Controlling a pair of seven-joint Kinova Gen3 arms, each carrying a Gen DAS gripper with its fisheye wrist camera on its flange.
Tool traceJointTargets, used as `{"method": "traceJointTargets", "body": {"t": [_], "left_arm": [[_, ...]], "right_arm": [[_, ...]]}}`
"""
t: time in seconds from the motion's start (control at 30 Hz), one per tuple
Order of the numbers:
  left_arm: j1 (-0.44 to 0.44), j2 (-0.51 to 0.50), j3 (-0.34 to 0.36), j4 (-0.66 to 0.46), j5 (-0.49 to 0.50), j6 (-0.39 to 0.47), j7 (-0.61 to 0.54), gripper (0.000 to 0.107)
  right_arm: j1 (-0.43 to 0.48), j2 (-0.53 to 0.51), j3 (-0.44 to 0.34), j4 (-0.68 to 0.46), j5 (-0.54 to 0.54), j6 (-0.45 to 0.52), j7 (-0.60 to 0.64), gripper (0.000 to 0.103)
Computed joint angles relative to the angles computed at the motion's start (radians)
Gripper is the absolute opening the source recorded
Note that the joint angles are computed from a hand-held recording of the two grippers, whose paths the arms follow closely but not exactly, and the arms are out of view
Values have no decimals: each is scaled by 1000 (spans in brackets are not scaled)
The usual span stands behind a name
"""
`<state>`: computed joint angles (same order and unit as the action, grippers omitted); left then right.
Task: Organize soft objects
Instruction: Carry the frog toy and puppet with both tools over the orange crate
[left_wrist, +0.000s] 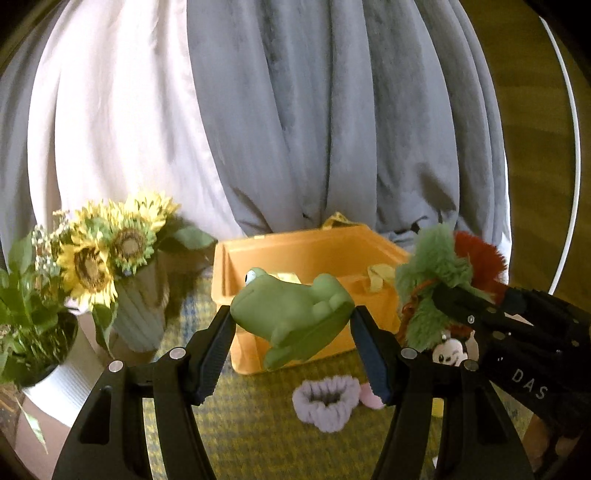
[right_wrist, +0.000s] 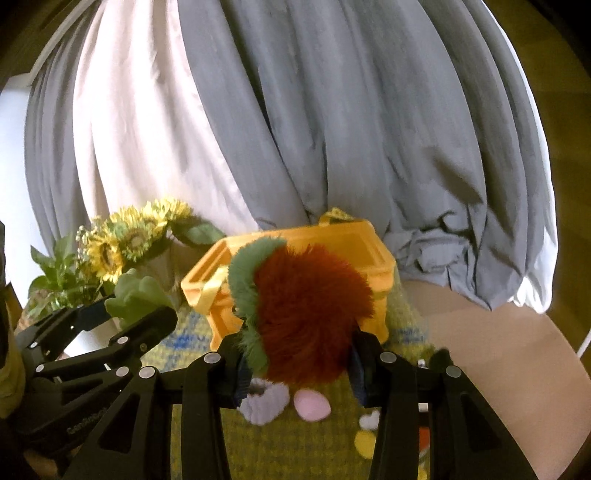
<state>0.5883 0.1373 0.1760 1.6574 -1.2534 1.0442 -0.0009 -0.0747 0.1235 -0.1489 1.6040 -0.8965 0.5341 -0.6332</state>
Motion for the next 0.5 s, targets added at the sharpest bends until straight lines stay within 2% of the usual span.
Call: {"method": "traceJointTargets", "body": {"t": [0.5], "left_arm": [[-47, 8, -29, -29, -112, -49, -2, 64]], "right_arm": [[-2, 58, -61, -93, -17, -83, 20, 43]]}}
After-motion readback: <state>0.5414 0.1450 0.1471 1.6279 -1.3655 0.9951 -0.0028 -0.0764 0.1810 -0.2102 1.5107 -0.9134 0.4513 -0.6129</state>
